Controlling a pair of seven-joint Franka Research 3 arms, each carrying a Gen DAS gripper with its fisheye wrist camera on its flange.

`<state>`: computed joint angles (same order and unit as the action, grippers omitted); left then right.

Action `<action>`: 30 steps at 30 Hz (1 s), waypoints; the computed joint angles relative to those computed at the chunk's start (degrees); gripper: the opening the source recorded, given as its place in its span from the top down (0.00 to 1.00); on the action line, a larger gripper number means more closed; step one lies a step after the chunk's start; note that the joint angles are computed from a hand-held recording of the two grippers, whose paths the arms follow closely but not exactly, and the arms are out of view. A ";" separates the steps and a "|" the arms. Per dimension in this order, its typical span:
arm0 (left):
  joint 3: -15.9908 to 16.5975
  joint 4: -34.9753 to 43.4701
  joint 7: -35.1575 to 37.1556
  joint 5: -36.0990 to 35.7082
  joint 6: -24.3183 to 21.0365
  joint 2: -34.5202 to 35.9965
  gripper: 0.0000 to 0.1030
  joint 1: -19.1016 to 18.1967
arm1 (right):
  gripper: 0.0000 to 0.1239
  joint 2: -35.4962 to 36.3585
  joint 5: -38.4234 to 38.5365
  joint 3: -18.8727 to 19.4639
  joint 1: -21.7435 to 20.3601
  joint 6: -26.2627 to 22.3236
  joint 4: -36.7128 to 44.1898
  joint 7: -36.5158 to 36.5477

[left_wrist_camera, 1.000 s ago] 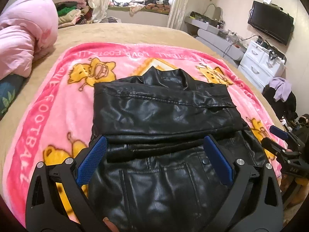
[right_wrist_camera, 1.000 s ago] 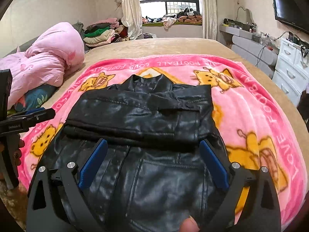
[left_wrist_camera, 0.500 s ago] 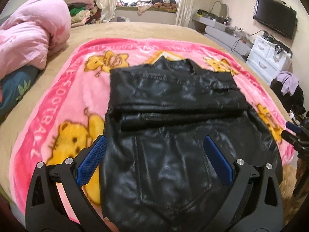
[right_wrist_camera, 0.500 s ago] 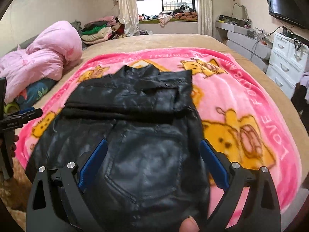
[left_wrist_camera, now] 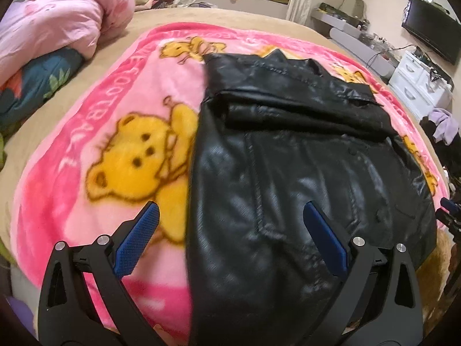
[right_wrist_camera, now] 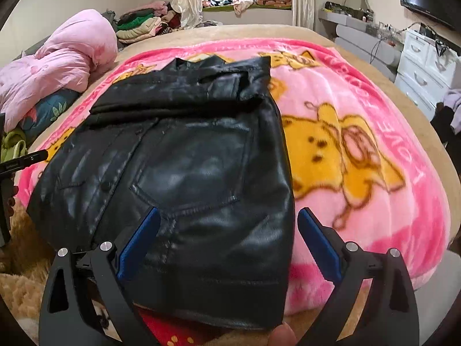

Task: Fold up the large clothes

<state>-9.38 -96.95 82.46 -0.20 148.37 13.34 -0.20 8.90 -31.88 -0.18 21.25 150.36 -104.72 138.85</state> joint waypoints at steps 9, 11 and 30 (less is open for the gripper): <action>-0.18 -7.42 4.33 -6.15 -0.27 -4.17 0.09 1.95 | 0.33 -2.44 8.70 1.20 -2.28 3.79 -5.61 -5.80; -0.18 -8.94 5.86 -8.06 0.01 -5.13 0.09 2.10 | 0.37 -2.62 12.56 1.63 -2.89 4.38 -6.62 -8.40; -0.09 -14.71 15.29 -28.16 1.98 -7.86 0.68 1.47 | 0.67 -4.72 26.00 2.11 -3.40 14.66 -14.85 -16.95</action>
